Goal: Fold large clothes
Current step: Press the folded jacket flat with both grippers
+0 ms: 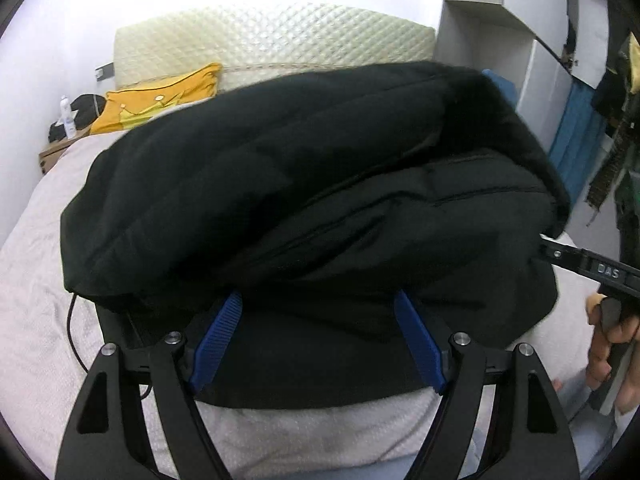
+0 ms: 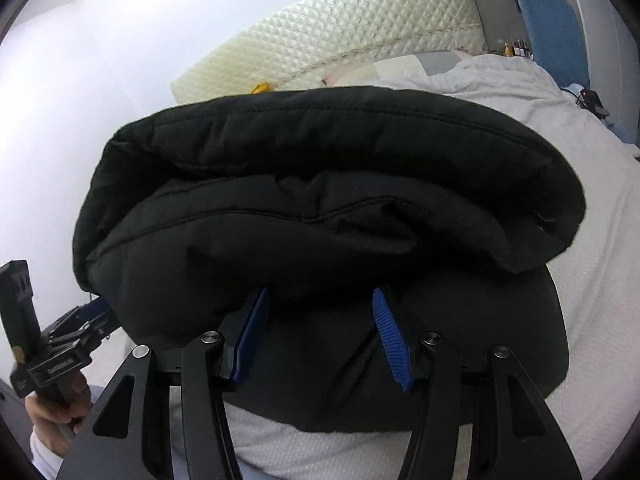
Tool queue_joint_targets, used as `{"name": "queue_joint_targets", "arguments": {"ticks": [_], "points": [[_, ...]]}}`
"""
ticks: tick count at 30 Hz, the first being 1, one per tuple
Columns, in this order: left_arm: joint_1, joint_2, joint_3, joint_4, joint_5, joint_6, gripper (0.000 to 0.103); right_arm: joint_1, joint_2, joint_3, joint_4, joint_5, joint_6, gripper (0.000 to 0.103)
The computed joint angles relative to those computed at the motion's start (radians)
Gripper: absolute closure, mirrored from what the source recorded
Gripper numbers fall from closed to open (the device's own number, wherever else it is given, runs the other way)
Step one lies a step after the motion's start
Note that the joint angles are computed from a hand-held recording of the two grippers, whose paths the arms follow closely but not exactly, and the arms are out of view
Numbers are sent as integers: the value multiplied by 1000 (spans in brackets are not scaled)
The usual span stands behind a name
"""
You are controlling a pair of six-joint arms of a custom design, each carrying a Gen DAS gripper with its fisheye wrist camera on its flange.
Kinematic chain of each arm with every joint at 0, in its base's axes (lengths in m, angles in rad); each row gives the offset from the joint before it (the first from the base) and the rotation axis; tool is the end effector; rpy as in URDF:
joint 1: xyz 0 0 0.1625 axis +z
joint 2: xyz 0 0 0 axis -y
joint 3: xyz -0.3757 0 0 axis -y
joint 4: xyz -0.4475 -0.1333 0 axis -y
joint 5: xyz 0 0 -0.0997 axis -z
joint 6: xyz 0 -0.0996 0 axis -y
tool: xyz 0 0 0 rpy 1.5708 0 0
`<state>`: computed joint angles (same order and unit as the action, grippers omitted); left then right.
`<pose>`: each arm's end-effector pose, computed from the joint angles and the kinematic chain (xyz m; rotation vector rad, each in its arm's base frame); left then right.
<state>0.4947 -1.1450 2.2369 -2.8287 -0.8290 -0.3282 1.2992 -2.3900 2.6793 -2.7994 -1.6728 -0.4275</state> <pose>-0.3200 -0.4006 0.0515 0.8583 2.4141 -0.8059 0.0400 -0.3155 0.3133 0.1297 -2.4902 1.1451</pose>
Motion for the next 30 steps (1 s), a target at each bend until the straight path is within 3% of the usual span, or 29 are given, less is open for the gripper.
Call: {"name": "queue_joint_targets", "arguments": {"ticks": [11, 15, 20, 22, 24, 30], "points": [[63, 100, -157, 38, 27, 41, 24, 95, 224, -78, -218, -95, -30, 49], [85, 153, -219, 15, 50, 82, 24, 102, 333, -125, -339, -113, -51, 37], [128, 253, -321, -62, 85, 157, 24, 103, 481, -194, -475, -156, -79, 30], [148, 293, -372, -46, 81, 201, 24, 95, 520, -224, -486, -160, -80, 22], [150, 325, -398, -62, 116, 230, 24, 83, 555, -253, -485, -157, -91, 21], [186, 382, -440, -96, 86, 231, 23, 57, 667, -328, -506, -142, -129, 15]]}}
